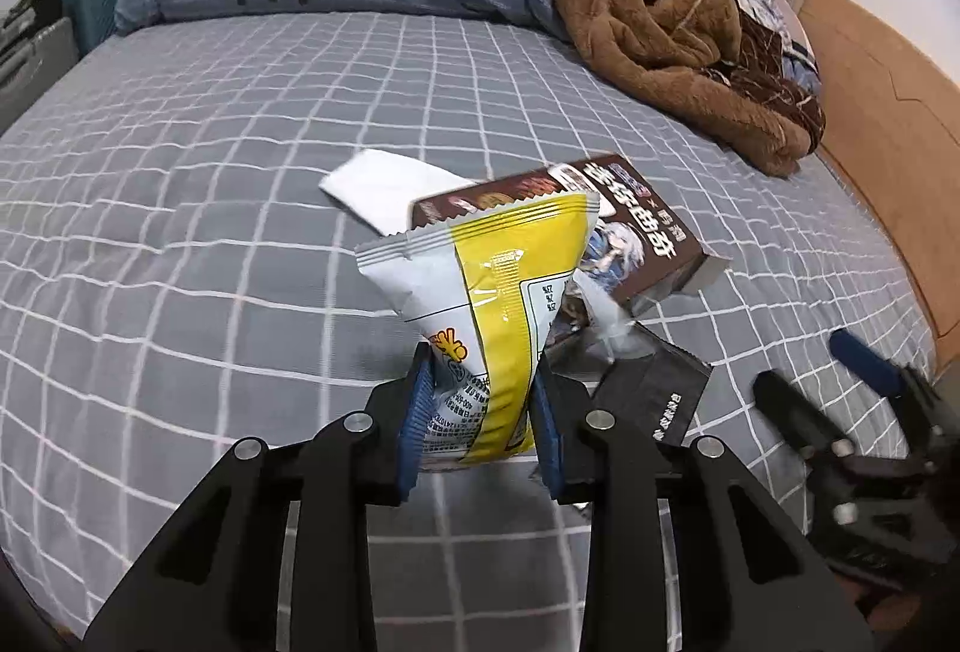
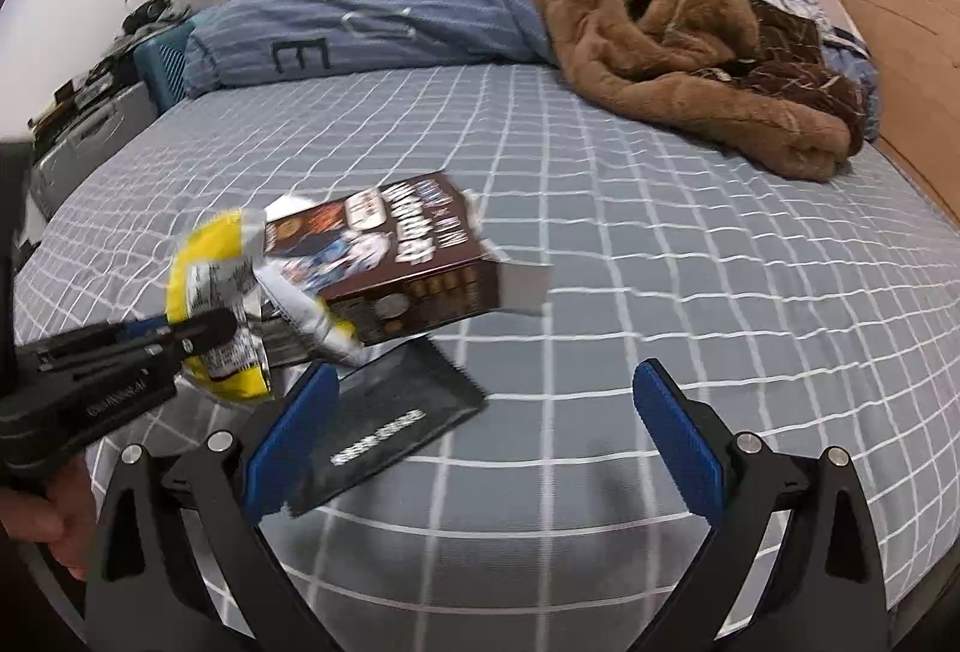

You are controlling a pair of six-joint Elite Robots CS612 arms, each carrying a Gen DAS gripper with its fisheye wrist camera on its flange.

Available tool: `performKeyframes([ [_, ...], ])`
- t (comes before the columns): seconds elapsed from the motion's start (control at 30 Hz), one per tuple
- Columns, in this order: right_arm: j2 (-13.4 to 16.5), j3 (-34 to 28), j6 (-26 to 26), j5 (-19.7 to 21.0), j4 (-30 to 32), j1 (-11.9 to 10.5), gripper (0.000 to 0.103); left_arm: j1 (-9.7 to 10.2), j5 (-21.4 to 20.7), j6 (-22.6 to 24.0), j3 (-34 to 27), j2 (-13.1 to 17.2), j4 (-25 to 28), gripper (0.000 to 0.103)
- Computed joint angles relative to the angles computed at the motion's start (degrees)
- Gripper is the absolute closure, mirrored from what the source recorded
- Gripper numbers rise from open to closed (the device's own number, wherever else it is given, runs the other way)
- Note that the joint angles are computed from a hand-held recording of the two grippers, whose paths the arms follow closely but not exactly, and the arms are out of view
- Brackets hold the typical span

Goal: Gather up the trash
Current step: 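Grasp the yellow-white snack bag with the left tool while the right tool reaches the black packet, then close the right tool on the black packet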

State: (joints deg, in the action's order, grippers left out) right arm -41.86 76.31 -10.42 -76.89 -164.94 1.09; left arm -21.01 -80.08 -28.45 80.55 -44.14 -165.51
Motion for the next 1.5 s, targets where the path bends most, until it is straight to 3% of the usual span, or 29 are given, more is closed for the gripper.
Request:
performKeyframes([
  [0.4, 2.56, -4.03, 4.31, -4.64, 9.41, 3.67, 0.009, 2.16, 2.03, -0.91, 4.38, -2.87, -1.83, 0.073],
  [0.6, 3.59, -5.46, 5.64, -5.5, 11.67, 4.44, 0.023, 2.93, 1.96, -1.02, 5.73, -3.49, -2.24, 0.073],
  [0.7, 3.7, -5.64, 5.45, -6.07, 11.4, 4.68, 0.039, 3.07, 2.01, -1.05, 6.12, -3.72, -2.57, 0.073],
  [0.77, 3.75, -5.87, 4.93, -5.7, 11.84, 4.69, 0.059, 3.17, 1.96, -1.2, 6.29, -3.81, -2.74, 0.073],
  [0.8, 3.75, -5.97, 4.57, -6.19, 12.03, 4.8, 0.064, 3.19, 1.93, -1.25, 6.33, -3.83, -2.77, 0.073],
  [0.83, 3.8, -6.13, 4.22, -6.9, 12.39, 4.91, 0.078, 3.18, 1.92, -1.24, 6.35, -3.85, -2.78, 0.073],
  [0.87, 3.82, -6.27, 4.2, -6.96, 12.91, 4.88, 0.1, 3.16, 1.92, -1.2, 6.29, -3.83, -2.77, 0.073],
  [0.93, 3.83, -6.5, 5.13, -5.22, 14.13, 4.44, 0.103, 3.04, 2.0, -1.21, 6.23, -3.81, -2.78, 0.073],
  [1.13, 3.4, -6.62, 6.97, -0.48, 15.11, 2.93, 0.103, 2.85, 2.06, -1.0, 6.24, -3.78, -2.99, 0.073],
  [1.3, 3.4, -7.24, 7.84, -0.81, 16.96, 2.25, 0.099, 2.93, 1.98, -1.19, 6.28, -3.77, -3.38, 0.073],
  [1.33, 3.43, -7.29, 7.88, -1.05, 17.03, 2.26, 0.085, 2.94, 1.94, -1.23, 6.28, -3.78, -3.47, 0.073],
  [1.37, 3.38, -7.08, 8.25, -1.08, 16.48, 2.26, 0.062, 2.94, 1.84, -1.22, 6.3, -3.78, -3.61, 0.073],
  [1.43, 3.23, -6.56, 9.57, -2.55, 14.61, 2.6, 0.039, 2.9, 1.84, -1.14, 6.32, -3.79, -3.74, 0.073],
  [1.5, 3.52, -7.02, 9.82, -3.32, 15.61, 2.97, 0.037, 2.82, 2.0, -1.01, 6.4, -3.82, -3.87, 0.073],
])
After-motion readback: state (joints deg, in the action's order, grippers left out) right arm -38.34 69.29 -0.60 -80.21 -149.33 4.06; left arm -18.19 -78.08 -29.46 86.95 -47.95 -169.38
